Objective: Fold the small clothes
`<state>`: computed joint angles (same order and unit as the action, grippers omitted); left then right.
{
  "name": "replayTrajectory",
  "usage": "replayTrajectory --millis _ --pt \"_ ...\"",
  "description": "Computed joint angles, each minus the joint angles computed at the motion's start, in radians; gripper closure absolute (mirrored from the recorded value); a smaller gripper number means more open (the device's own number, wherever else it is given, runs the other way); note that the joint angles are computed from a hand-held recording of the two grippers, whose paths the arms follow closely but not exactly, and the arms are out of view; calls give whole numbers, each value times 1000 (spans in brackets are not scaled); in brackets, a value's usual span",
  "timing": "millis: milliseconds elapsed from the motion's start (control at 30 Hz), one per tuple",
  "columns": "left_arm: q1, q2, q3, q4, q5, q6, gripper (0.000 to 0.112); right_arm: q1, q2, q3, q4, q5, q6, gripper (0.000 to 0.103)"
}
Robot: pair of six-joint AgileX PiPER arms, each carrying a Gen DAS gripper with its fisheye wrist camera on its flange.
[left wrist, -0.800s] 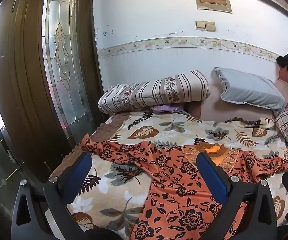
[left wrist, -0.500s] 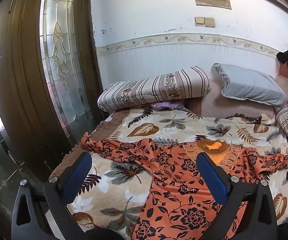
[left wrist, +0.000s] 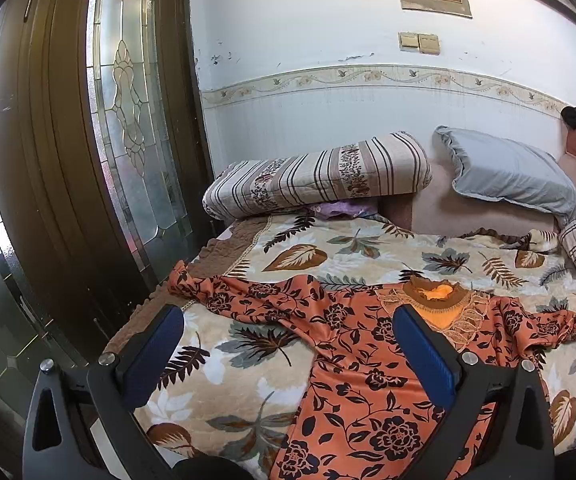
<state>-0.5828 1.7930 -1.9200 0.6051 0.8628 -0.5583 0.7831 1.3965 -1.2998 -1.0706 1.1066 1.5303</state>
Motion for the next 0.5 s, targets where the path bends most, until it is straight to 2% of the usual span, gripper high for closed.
replayTrajectory --millis 500 --pt "3 14 -11 -13 5 12 9 0 8 -6 6 0 -5 0"
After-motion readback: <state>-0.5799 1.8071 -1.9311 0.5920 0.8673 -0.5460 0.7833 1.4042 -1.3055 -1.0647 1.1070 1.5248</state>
